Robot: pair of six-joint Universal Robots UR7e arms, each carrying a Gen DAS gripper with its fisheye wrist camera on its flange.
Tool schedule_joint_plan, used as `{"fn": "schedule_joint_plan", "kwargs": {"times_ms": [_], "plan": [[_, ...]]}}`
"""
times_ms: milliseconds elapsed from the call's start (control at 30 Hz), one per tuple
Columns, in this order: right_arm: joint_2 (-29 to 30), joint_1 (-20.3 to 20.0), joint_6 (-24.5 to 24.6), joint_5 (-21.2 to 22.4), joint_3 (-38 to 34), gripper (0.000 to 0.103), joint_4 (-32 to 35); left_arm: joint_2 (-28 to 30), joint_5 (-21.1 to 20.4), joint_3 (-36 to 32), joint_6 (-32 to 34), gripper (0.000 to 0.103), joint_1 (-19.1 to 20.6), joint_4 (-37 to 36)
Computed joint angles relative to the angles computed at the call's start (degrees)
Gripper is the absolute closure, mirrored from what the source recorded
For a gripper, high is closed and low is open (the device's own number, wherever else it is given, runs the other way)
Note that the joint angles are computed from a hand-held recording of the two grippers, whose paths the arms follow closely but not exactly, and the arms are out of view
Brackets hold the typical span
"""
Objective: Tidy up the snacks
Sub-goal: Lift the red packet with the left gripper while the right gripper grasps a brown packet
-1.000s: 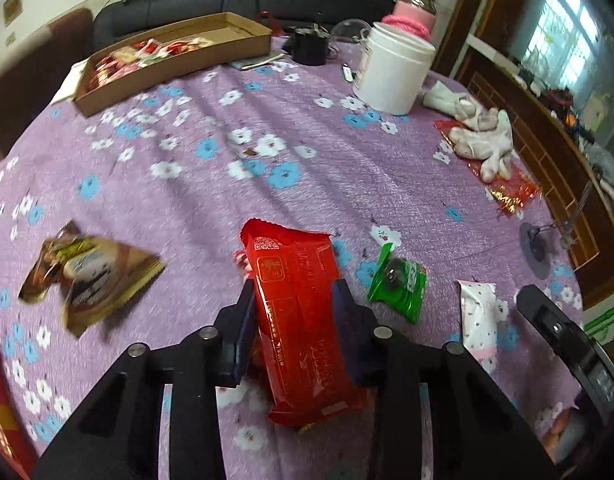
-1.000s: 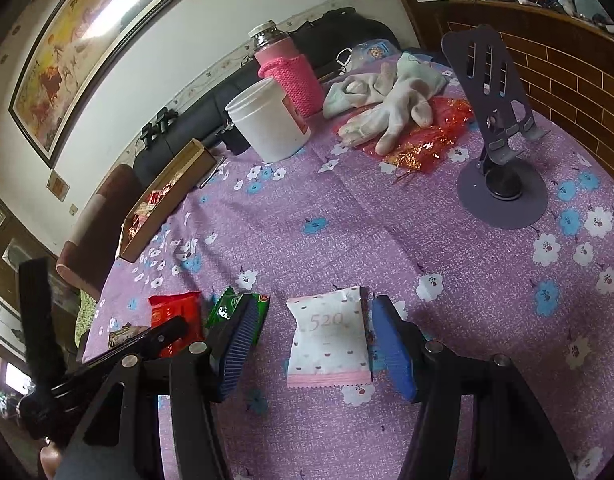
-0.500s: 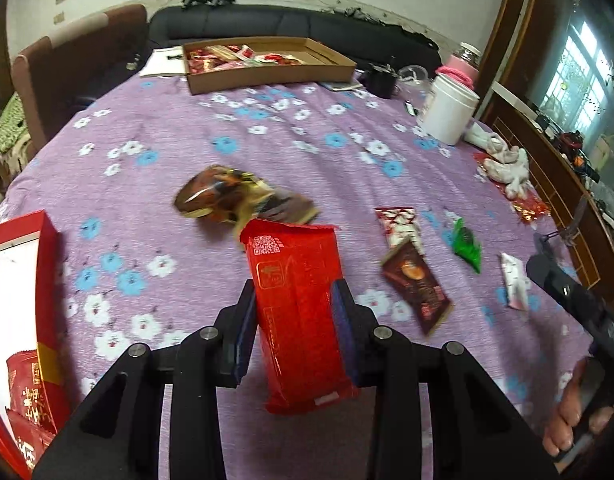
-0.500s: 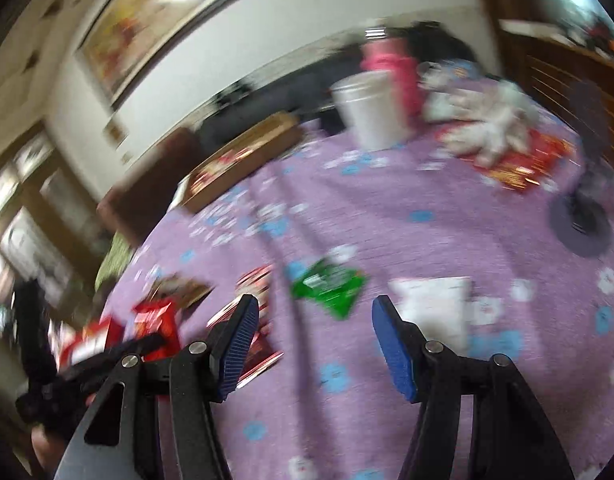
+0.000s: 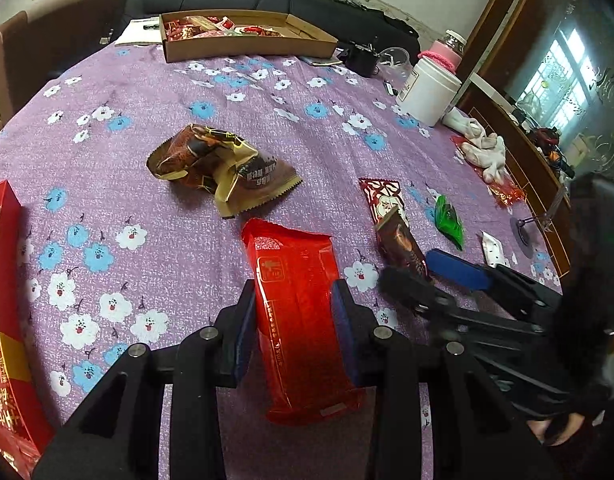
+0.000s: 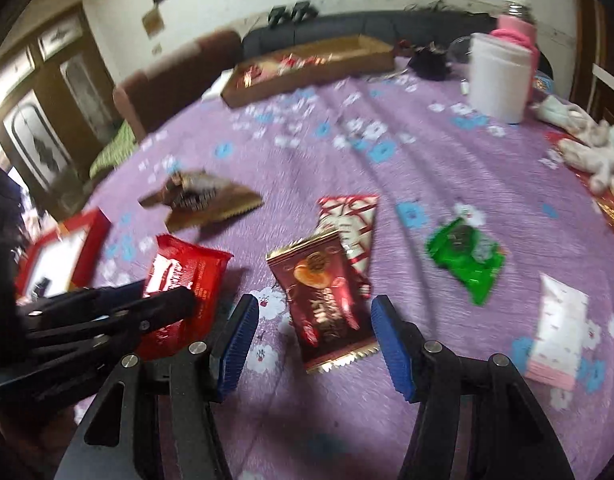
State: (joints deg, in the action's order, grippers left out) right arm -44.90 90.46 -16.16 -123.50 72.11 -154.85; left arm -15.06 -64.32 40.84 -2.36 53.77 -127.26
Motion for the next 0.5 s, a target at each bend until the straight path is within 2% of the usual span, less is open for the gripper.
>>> {"fn": "schedule_joint_plan", "kwargs": {"times_ms": [33, 100, 133, 200, 300, 400, 500], "plan": [[0.5, 0.0, -0.5, -0.5, -0.2, 0.042, -0.2, 0.0, 0.0, 0.0, -0.1, 0.07, 0.0, 0.1], [0.9, 0.2, -2.7, -1.9, 0.2, 0.051, -2.4, 0.2, 0.2, -0.3, -0.1, 0.07, 0.0, 0.4], [1.1, 0.3, -3.3, -2.8, 0.0, 0.063, -2.8, 0.2, 0.3, -0.3, 0.0, 0.07, 0.0, 0.4], [0.3, 0.0, -1.9, -1.4, 0.5, 0.065, -1.9, 0.2, 0.4, -0.1, 0.1, 0.07, 0.0, 0.2], [-0.1, 0.5, -1.4, -3.4, 0.9, 0.066, -0.9, 0.2, 0.5, 0.0, 0.3, 0.07, -0.1, 0.0], [-1.9, 0.7, 1.9, -3.4, 2.7, 0.067, 0.8, 0.3, 0.4, -0.2, 0.6, 0.07, 0.0, -0.1], [-5.4, 0.2, 7.9, -0.5, 6.1, 0.067, 3.6, 0.1, 1.2, 0.6, 1.6, 0.07, -0.3, -1.3]]}}
